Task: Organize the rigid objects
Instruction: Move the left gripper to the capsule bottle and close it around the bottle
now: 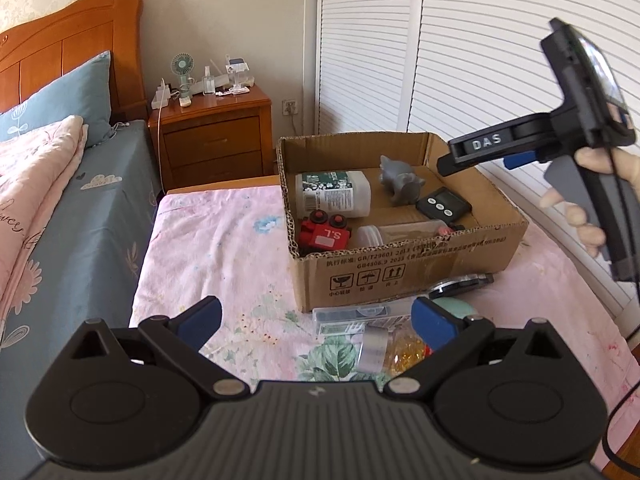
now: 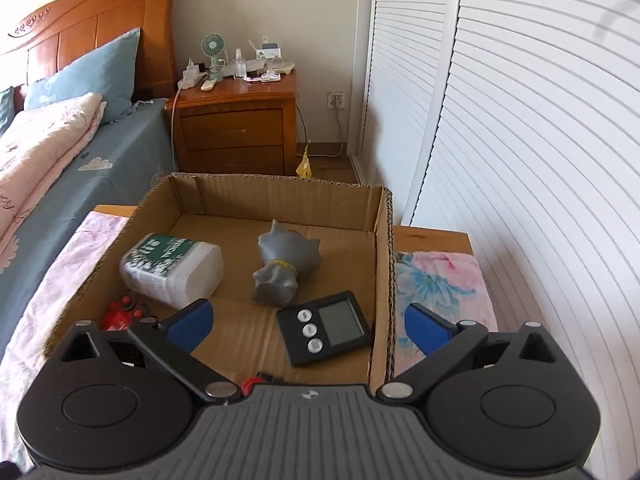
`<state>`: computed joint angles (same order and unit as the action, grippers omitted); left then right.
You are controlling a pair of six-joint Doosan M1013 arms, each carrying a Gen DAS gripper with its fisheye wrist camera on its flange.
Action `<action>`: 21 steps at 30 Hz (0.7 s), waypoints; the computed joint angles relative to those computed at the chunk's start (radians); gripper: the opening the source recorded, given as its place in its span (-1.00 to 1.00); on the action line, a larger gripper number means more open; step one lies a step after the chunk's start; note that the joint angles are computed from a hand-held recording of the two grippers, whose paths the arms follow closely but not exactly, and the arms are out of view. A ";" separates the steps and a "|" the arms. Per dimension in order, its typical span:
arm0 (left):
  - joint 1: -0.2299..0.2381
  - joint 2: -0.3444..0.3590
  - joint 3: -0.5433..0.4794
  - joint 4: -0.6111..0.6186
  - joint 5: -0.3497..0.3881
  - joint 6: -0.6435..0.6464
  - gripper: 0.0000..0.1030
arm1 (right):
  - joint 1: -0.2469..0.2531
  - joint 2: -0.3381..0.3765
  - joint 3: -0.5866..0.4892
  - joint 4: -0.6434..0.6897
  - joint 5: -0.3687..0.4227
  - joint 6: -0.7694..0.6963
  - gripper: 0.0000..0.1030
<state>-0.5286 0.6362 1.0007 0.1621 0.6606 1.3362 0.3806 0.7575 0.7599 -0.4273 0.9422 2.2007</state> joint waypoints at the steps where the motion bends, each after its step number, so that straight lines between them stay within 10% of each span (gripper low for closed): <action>1: -0.001 -0.001 0.001 0.001 0.002 -0.001 0.95 | 0.003 -0.007 0.010 -0.004 -0.001 0.007 1.00; 21: 0.001 -0.026 0.055 -0.006 0.049 0.018 0.95 | 0.066 -0.063 0.199 0.036 0.020 0.148 1.00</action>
<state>-0.5276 0.6102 1.0556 0.1560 0.7097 1.3542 0.4463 0.6941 0.9587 -0.3917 0.9618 2.3484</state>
